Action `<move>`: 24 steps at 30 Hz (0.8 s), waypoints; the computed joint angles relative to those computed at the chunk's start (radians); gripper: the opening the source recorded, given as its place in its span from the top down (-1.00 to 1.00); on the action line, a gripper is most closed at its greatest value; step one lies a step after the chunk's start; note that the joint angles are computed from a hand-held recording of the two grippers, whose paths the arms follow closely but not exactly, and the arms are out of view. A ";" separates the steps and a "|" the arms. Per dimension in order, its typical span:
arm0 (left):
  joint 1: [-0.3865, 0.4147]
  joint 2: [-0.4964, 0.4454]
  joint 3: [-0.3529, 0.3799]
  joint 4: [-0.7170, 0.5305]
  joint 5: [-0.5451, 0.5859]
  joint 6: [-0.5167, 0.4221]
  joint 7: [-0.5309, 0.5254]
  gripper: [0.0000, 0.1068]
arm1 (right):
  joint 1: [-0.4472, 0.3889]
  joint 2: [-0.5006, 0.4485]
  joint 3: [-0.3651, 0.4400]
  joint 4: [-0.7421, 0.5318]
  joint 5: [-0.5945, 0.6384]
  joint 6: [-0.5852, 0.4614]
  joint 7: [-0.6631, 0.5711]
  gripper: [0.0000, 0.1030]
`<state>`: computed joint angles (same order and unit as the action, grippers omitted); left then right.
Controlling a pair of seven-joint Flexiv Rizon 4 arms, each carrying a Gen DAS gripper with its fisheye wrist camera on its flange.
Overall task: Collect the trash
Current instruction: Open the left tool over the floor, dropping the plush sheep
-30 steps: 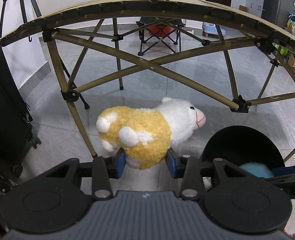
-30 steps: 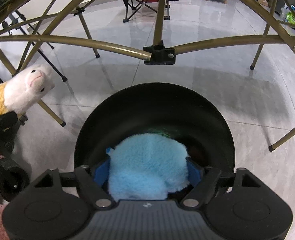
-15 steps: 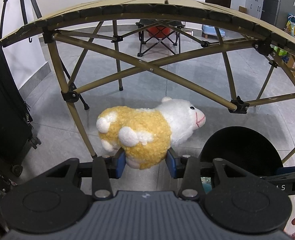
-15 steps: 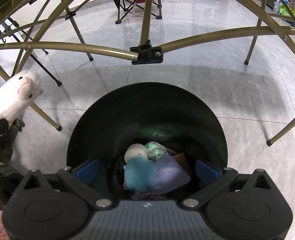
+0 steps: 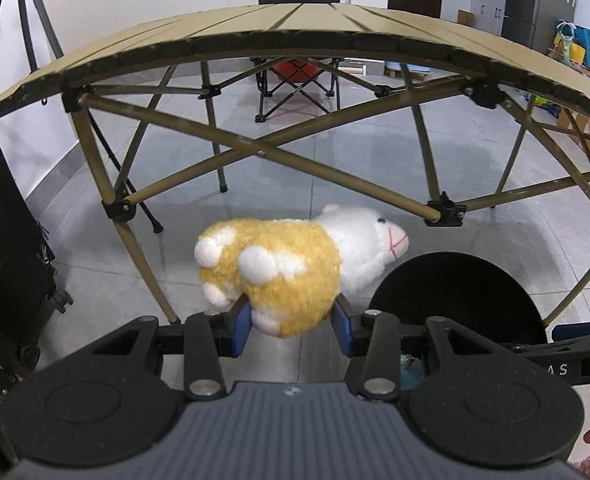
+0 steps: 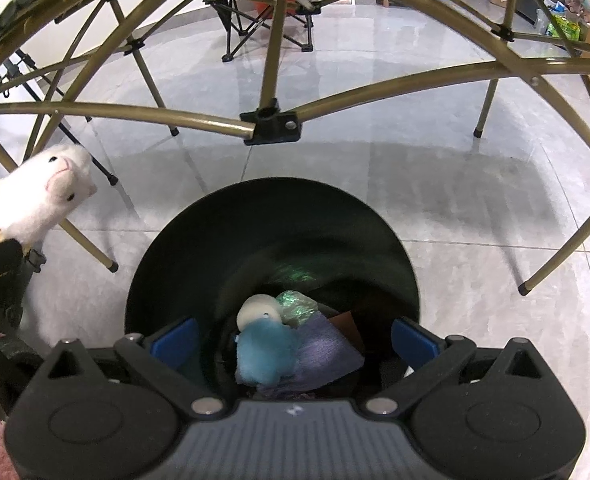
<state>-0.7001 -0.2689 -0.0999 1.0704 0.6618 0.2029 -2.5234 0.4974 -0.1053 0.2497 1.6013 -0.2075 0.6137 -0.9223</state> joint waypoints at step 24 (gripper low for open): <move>-0.016 -0.040 0.038 -0.056 -0.090 0.018 -0.006 0.78 | -0.090 0.147 -0.009 0.152 -0.026 0.080 0.080 -1.00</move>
<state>-0.7165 -0.3088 -0.0622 1.0140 0.5719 0.2206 -2.5295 0.4074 0.0416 0.2405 1.7533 -0.2331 0.6932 -0.8419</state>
